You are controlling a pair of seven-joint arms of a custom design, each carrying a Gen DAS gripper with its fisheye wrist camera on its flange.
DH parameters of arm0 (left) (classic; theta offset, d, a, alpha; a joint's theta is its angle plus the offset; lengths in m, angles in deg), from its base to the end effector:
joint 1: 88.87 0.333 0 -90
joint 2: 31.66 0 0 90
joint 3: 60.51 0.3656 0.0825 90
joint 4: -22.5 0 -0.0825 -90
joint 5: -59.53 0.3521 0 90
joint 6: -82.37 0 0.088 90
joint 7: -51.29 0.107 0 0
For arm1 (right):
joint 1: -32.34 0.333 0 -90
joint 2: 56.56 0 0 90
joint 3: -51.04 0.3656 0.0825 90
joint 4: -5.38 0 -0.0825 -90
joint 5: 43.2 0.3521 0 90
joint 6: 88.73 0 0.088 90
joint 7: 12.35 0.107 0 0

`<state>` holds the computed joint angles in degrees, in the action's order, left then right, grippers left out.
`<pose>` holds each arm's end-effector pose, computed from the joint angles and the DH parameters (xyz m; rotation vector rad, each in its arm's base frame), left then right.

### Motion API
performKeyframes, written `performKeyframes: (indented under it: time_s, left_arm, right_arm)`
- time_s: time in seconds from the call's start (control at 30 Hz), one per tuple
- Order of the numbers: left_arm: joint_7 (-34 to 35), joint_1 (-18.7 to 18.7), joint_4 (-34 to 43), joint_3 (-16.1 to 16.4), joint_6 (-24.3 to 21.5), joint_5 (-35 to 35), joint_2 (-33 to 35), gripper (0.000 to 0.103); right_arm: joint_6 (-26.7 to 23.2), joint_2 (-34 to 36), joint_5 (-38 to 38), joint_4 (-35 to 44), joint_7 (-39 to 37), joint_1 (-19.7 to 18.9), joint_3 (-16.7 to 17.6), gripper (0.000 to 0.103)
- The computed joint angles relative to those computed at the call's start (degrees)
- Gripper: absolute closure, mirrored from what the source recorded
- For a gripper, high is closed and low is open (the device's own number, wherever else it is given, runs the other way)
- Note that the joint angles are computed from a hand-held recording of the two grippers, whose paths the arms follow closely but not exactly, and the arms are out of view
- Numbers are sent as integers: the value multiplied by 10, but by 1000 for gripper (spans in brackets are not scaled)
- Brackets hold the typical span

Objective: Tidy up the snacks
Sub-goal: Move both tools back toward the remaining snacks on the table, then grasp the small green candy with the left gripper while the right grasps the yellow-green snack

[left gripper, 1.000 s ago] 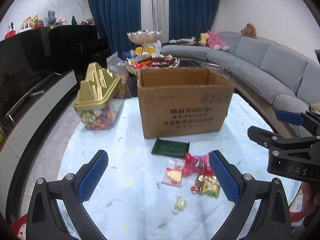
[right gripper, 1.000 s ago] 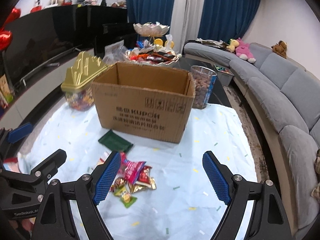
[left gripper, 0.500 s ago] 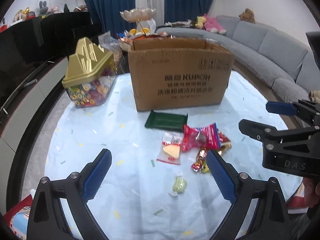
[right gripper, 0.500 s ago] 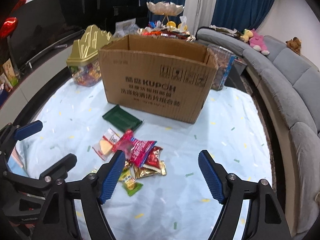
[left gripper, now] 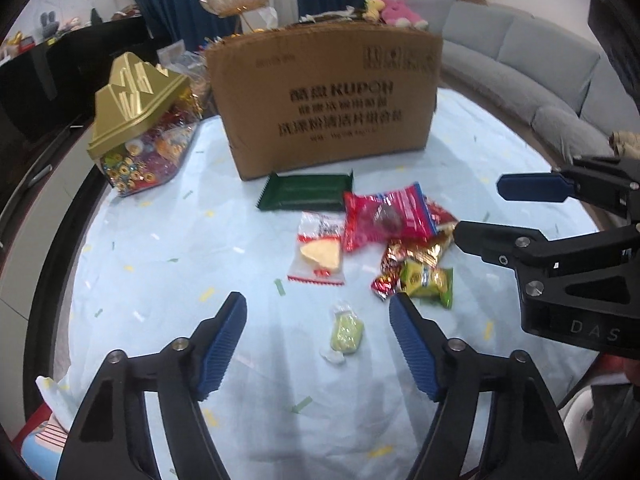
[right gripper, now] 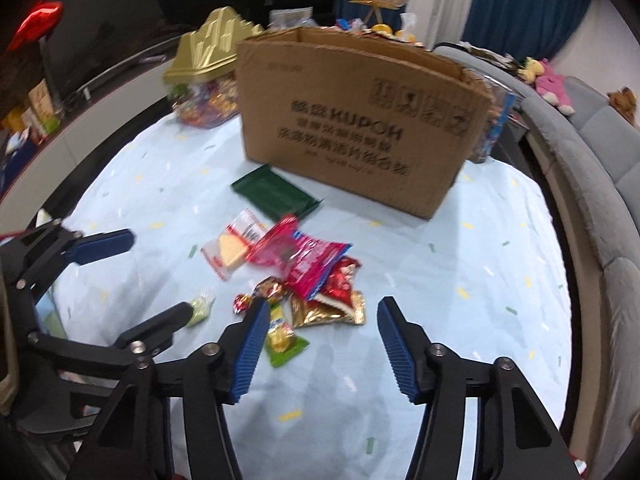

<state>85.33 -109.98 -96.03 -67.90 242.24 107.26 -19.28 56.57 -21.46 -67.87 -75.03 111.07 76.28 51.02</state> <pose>0.5116 -0.3109 0.4438 -1.6220 2.0421 -0.6134 0.5441 0.5307 0.4574 -2.2387 1.3666 -0.5208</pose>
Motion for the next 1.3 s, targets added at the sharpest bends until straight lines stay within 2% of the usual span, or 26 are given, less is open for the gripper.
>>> performKeyframes:
  time_s: [0.1,0.37,0.53,0.63,0.8,0.87,0.97,1.13,1.3]
  left_arm:
    - [21,1,1,-5,-4,-14,7,35]
    - [55,-4,4,-4,-7,-39,21,42]
    - [87,-8,11,-4,-12,-60,34,55]
    - [98,-11,14,-2,-13,-74,38,60]
    - [101,-16,13,4,-6,-80,41,63]
    - [99,-17,13,7,-3,-80,42,63]
    - [106,-16,10,6,6,-87,42,69]
    - [132,-12,8,2,19,-110,44,84]
    - [129,-20,6,11,19,-114,42,85]
  right_arm:
    - [1,6,15,0,-31,-10,16,54]
    - [-4,20,61,0,-113,-26,38,61]
    - [-3,29,79,2,-154,-27,41,64]
    - [2,35,89,5,-170,-29,42,64]
    - [6,44,105,12,-195,-31,44,65]
    - [2,49,113,18,-206,-33,47,71]
    - [4,50,121,18,-215,-32,47,72]
    - [4,53,140,20,-222,-35,51,72]
    - [6,51,154,17,-219,-38,52,74]
